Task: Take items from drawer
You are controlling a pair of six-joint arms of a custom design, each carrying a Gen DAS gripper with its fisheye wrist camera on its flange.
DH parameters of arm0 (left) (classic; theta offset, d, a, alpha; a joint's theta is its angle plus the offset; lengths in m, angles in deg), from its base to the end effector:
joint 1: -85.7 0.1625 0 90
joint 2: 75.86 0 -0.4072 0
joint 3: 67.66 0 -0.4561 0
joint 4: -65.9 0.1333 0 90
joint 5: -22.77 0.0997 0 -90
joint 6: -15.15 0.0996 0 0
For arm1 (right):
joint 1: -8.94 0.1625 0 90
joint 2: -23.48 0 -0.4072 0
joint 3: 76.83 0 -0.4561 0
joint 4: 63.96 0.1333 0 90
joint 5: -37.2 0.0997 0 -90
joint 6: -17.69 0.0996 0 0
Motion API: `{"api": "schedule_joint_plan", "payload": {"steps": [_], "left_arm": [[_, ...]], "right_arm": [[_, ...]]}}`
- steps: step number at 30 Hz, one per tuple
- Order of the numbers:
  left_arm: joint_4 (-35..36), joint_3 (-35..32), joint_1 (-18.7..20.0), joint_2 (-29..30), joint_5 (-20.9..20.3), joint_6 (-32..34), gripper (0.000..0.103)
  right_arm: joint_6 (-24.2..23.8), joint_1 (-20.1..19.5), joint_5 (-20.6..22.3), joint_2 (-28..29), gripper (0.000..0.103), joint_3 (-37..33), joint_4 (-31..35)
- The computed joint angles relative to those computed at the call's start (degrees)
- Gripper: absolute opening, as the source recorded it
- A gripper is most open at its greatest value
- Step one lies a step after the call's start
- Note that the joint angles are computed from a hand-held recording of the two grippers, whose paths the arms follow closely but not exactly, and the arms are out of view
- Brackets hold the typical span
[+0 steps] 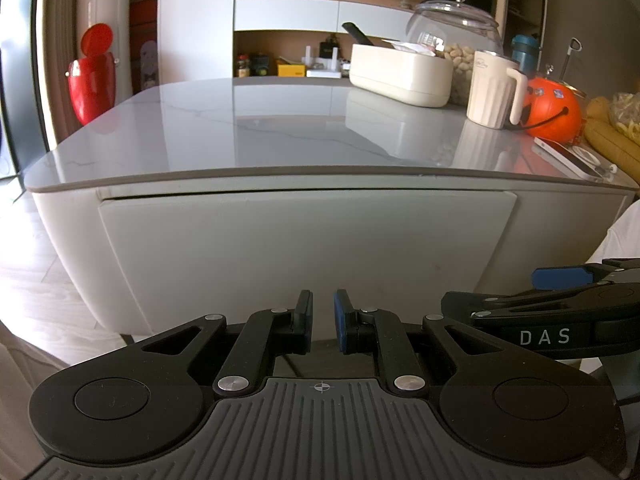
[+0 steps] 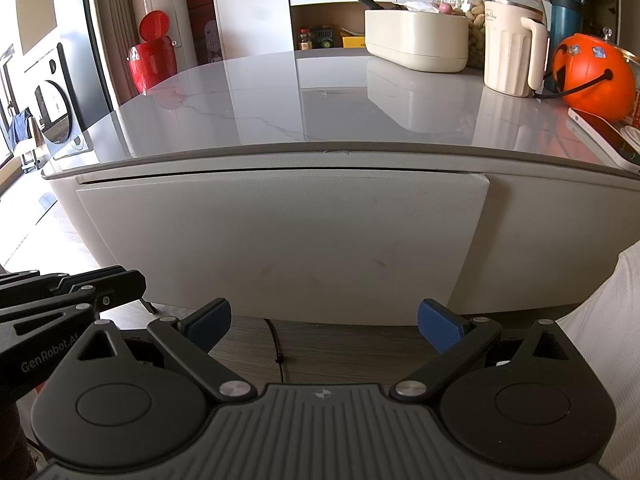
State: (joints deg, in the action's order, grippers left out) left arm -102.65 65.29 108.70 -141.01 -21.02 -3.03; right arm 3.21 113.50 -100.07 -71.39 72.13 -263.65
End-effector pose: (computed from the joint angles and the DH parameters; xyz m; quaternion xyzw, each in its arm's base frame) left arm -0.3380 -0.3664 0.0606 0.3450 0.8491 -0.3278 0.2293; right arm 0.1449 -0.3188 0.2429 0.0222 -0.8314 0.4275 0.3543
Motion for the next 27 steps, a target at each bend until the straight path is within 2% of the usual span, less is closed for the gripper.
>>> {"api": "schedule_joint_plan", "payload": {"steps": [11,18,24,27], "left_arm": [[0.8,-0.3,0.3,0.2,0.0,-0.3,0.014],[2.2,-0.9,1.3,-0.1,-1.0,-1.2,0.014],[3.9,-2.9,3.6,-0.2,-2.5,-4.3,0.014],[3.2,-4.0,5.0,-0.1,-2.4,-3.0,0.014]], "right_arm": [[0.4,-0.2,0.0,-0.1,0.1,0.0,0.2],[0.6,-0.9,1.0,-1.2,0.1,-0.1,2.7],[3.9,-2.5,3.2,-3.9,0.1,-0.6,7.5],[6.4,-3.9,4.7,-5.5,0.1,-1.2,11.2]]}}
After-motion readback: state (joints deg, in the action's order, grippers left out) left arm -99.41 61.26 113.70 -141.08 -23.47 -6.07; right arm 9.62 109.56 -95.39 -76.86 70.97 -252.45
